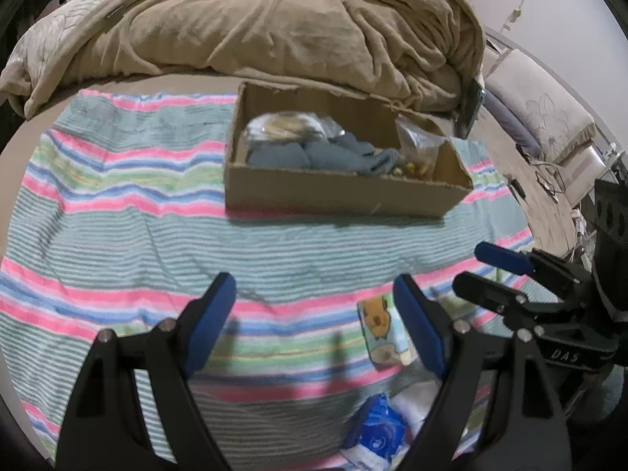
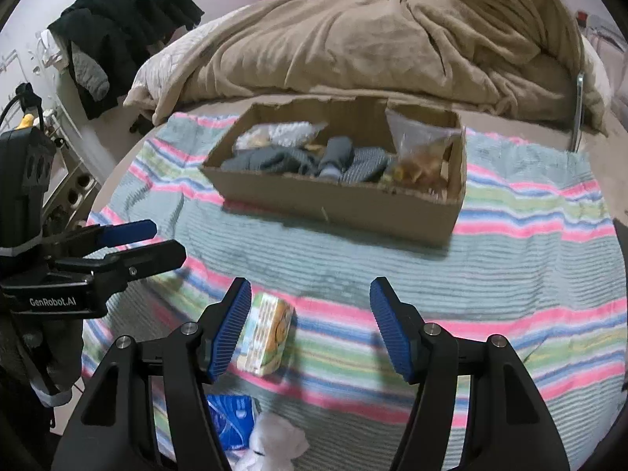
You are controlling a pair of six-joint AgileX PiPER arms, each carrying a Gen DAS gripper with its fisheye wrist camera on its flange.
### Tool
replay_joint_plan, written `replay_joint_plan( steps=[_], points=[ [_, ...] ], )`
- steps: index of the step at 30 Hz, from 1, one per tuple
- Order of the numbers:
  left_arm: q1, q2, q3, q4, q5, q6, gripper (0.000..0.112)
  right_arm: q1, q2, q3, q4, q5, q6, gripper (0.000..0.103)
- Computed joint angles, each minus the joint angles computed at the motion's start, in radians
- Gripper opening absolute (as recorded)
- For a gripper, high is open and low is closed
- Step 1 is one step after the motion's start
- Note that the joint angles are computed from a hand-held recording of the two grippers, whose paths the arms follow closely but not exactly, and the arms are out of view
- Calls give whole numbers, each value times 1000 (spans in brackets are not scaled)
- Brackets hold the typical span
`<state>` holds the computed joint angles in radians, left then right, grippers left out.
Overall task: Organize objects
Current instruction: 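Move both tools toward the blue tissue pack and white socks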
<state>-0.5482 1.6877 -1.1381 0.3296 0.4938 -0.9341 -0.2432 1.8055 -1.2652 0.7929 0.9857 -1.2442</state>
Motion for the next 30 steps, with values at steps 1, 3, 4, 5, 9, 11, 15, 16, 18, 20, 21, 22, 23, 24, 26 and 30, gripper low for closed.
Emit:
replay_joint_plan(
  steps=[1,3,4,5,9,11,15,16,18,20,21,22,23,24,26,30],
  points=[
    [-1,-2,7,-7,-4,5,84,-3,-2,11,-6,0,-3,66],
    [-7,-3,22,-18,-9,9,84,-5,-5,29,-18,-2,-9,66],
    [-11,-2,29,-27,-12,14,84,-8,-6,40,-25,-4,-14,66],
    [-15,1,35,-33,-14,15,84,-9,-6,47,-31,-5,-16,66],
    [-36,13,51,-56,-17,21,84,-22,-5,76,-49,-11,-29,66],
    [-51,22,58,-60,-19,17,84,-26,-5,91,-55,-13,-34,66],
    [-76,35,79,-76,-31,11,84,-30,-5,123,-68,-25,-43,66],
    [-82,39,84,-84,-35,15,84,-31,-9,135,-71,-26,-49,66],
    [-91,42,94,-92,-37,17,84,-33,-11,146,-77,-29,-53,66],
    [-95,48,97,-110,-31,28,84,-38,-14,155,-80,-34,-53,66],
    [-98,48,100,-110,-31,26,84,-40,-17,158,-80,-33,-53,66],
    [-103,47,104,-111,-28,23,84,-44,-20,164,-81,-33,-56,66],
    [-106,47,106,-112,-27,21,84,-46,-21,167,-83,-32,-58,66],
    [-112,46,110,-112,-27,17,84,-49,-23,171,-86,-30,-60,66],
    [-122,47,118,-124,-29,25,84,-53,-24,184,-96,-26,-65,66],
    [-140,55,129,-167,-31,67,84,-65,-30,215,-113,-18,-90,66]
  ],
)
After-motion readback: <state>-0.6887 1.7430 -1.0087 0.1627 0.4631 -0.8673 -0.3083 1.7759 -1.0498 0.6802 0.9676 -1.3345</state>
